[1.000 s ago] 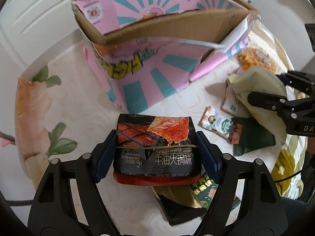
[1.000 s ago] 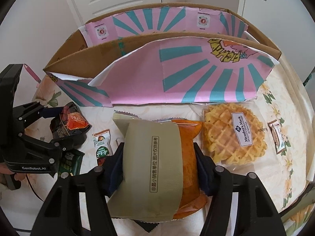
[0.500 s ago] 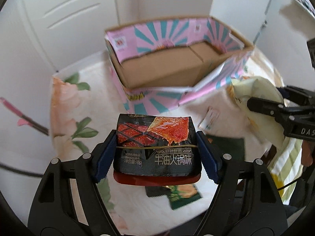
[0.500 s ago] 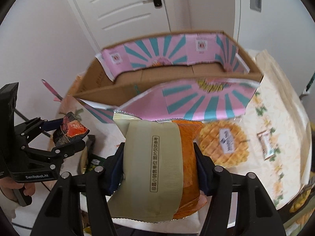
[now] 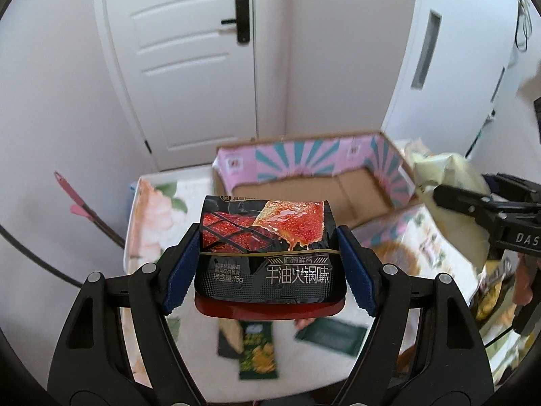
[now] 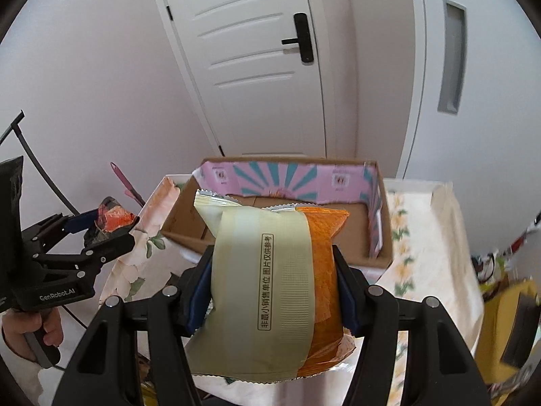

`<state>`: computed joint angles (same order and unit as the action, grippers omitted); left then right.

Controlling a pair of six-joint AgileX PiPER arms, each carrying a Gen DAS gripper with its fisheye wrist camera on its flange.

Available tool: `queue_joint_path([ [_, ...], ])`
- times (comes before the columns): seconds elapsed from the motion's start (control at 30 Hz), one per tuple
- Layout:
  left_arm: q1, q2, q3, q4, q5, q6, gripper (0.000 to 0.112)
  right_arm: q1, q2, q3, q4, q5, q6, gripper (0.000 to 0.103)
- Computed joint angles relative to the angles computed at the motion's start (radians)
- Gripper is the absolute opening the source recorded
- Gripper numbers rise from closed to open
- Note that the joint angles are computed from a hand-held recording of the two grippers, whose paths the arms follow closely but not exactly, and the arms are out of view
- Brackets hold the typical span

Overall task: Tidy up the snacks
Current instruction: 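Carry the jerky pack into the box with left tool while right tool carries the bread bag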

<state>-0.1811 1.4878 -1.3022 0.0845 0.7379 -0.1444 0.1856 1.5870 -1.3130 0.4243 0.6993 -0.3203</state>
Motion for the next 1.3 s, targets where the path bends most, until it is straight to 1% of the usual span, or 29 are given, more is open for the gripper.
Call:
queue_joint_path([
  [0.07, -0.020, 0.052, -0.077, 0.012, 0.030, -0.028, 0.075, -0.041, 0.055, -0.088, 0.045, 0.064, -0.056, 0.058],
  [0.17, -0.029, 0.133, -0.181, 0.006, 0.056, -0.025, 0.075, -0.066, 0.135, -0.208, 0.044, 0.121, -0.054, 0.058],
  [0.23, -0.024, 0.197, -0.245, -0.009, 0.065, -0.007, 0.075, -0.075, 0.166, -0.253, 0.048, 0.137, -0.054, 0.058],
  [0.4, 0.013, 0.404, -0.459, -0.093, 0.132, 0.084, 0.075, -0.065, 0.283, -0.404, 0.006, 0.152, 0.014, 0.058],
  [0.53, 0.040, 0.595, -0.686, -0.142, 0.240, 0.127, 0.075, -0.054, 0.374, -0.525, -0.035, 0.181, 0.098, 0.058],
  [0.63, 0.053, 0.701, -0.823, -0.164, 0.311, 0.151, 0.075, -0.046, 0.438, -0.606, -0.067, 0.204, 0.151, 0.058],
  [0.73, 0.061, 0.778, -0.931, -0.170, 0.364, 0.181, 0.075, -0.042, 0.492, -0.677, -0.087, 0.233, 0.195, 0.058],
  [0.77, 0.062, 0.793, -0.954, -0.171, 0.377, 0.189, 0.076, -0.040, 0.514, -0.708, -0.097, 0.245, 0.213, 0.058],
  [0.83, 0.055, 0.836, -1.018, -0.155, 0.417, 0.191, 0.088, -0.037, 0.541, -0.746, -0.107, 0.264, 0.236, 0.058],
  [0.87, 0.051, 0.845, -1.029, -0.145, 0.420, 0.189, 0.098, -0.036, 0.556, -0.767, -0.109, 0.275, 0.244, 0.058],
  [0.9, 0.049, 0.839, -1.016, -0.142, 0.412, 0.190, 0.100, -0.036, 0.569, -0.783, -0.111, 0.284, 0.252, 0.058],
  [1.0, 0.044, 0.838, -1.005, -0.123, 0.409, 0.196, 0.101, -0.032, 0.604, -0.833, -0.121, 0.315, 0.277, 0.058],
  [1.07, 0.048, 0.811, -0.954, -0.122, 0.379, 0.202, 0.101, -0.031, 0.622, -0.857, -0.125, 0.333, 0.290, 0.058],
  [1.17, 0.060, 0.764, -0.879, -0.137, 0.343, 0.207, 0.100, -0.026, 0.634, -0.853, -0.130, 0.335, 0.291, 0.058],
  [1.3, 0.070, 0.724, -0.825, -0.134, 0.321, 0.212, 0.100, -0.015, 0.681, -0.908, -0.150, 0.373, 0.308, 0.058],
])
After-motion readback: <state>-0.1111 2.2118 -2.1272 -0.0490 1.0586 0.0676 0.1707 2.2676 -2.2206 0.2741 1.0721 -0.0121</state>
